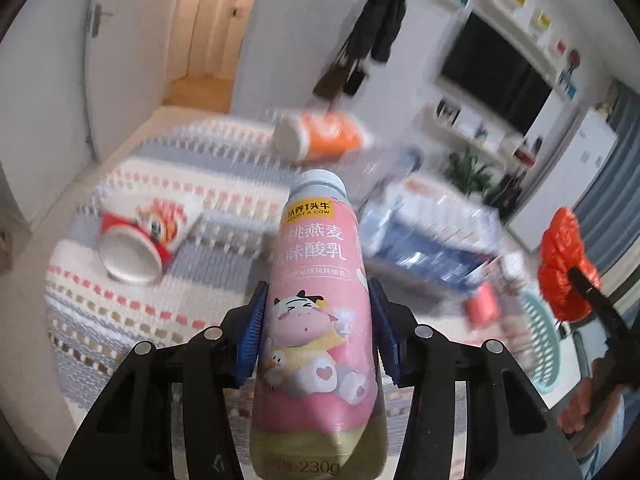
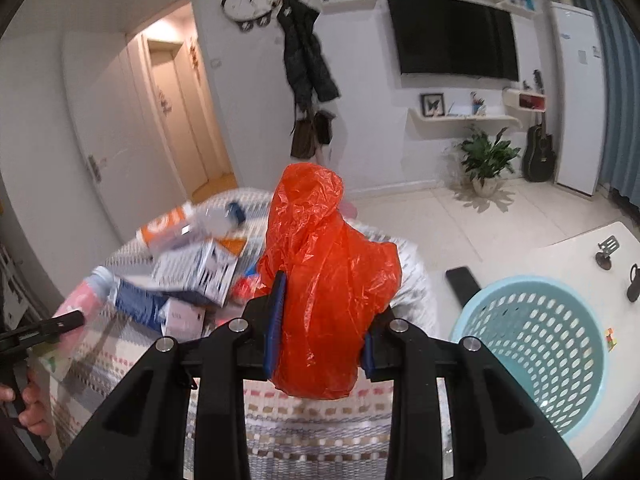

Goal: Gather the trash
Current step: 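Carry the red bag and pink bottle over the light-blue basket with both tools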

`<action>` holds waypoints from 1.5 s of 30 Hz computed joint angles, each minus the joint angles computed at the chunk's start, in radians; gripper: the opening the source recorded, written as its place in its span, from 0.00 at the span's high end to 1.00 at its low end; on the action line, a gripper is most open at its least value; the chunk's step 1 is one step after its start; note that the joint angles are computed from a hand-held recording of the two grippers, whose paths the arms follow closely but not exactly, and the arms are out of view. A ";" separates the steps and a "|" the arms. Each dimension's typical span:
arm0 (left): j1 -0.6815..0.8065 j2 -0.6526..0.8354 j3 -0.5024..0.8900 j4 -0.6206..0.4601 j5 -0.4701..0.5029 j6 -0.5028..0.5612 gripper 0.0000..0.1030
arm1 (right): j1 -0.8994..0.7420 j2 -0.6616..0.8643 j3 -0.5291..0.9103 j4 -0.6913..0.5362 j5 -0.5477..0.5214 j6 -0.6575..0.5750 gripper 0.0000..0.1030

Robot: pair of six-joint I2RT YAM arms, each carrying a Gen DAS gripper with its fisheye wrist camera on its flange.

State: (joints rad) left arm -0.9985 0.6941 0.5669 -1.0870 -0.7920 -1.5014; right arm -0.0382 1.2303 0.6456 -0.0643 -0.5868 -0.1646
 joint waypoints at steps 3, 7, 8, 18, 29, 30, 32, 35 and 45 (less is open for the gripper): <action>-0.066 0.091 0.104 0.011 -0.082 0.020 0.55 | -0.077 -0.020 0.021 -0.007 -0.036 0.008 0.73; -0.050 0.208 0.202 0.226 -0.091 0.254 0.55 | -0.186 -0.008 0.047 0.002 -0.062 0.007 0.73; -0.035 0.246 0.221 0.297 -0.074 0.321 0.55 | -0.220 0.009 0.059 0.004 -0.063 0.005 0.73; 0.097 0.816 0.543 0.775 0.216 0.727 0.54 | -0.449 0.318 0.215 0.016 -0.013 -0.020 0.73; 0.163 1.349 0.912 0.889 0.549 0.816 0.54 | -0.495 0.652 0.389 -0.071 0.108 -0.057 0.73; 0.169 1.399 0.956 0.879 0.579 0.808 0.54 | -0.495 0.680 0.404 -0.082 0.120 -0.058 0.73; 0.178 1.482 1.032 0.854 0.627 0.787 0.54 | -0.495 0.726 0.427 -0.098 0.135 -0.057 0.73; 0.179 1.577 1.122 0.816 0.678 0.774 0.54 | -0.496 0.784 0.460 -0.126 0.157 -0.067 0.73; 0.179 1.704 1.229 0.755 0.741 0.766 0.54 | -0.503 0.845 0.494 -0.179 0.185 -0.093 0.72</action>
State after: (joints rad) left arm -0.8196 2.3983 1.7962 -0.3319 -0.0509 -0.7354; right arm -0.5412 2.0755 1.1393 -0.2435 -0.4020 -0.2579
